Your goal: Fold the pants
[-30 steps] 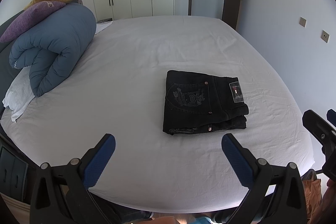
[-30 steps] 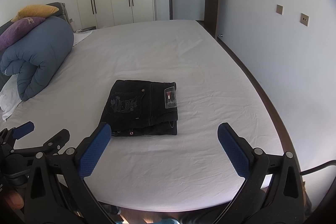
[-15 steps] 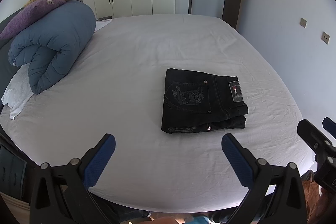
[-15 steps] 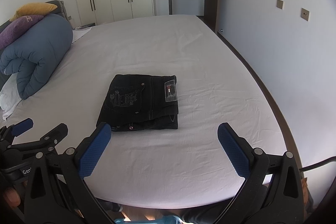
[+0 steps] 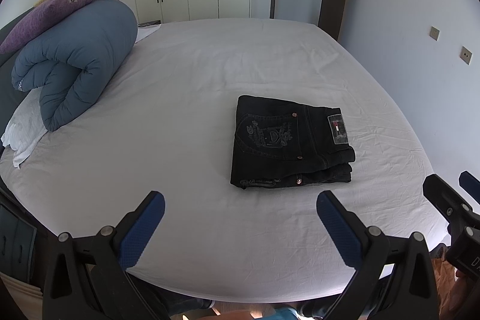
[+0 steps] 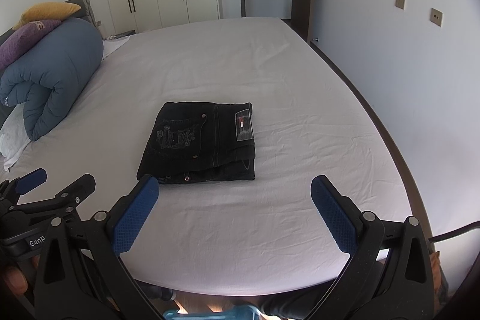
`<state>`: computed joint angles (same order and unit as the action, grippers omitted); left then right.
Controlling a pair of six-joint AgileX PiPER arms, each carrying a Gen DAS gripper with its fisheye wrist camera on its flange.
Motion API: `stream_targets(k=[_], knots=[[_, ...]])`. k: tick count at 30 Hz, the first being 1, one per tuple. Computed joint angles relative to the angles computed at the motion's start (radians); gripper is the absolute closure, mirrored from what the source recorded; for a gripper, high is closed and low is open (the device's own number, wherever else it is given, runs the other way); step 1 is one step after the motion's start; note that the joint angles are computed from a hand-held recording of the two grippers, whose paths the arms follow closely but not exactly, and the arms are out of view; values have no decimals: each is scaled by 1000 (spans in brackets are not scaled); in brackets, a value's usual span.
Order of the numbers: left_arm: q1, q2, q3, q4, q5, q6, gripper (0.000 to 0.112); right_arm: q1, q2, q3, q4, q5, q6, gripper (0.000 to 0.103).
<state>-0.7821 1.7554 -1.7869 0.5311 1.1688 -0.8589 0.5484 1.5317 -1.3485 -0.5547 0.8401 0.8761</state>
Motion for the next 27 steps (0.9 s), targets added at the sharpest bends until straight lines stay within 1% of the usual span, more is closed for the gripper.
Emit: stream_targets(k=[21,27], knots=[[3,0,-1,-5,0,4,9,5,3,4,-5,-2,11,0],[0,-8,20,-4,-8,-6,9,5,2,8,-5,-4,12,0]])
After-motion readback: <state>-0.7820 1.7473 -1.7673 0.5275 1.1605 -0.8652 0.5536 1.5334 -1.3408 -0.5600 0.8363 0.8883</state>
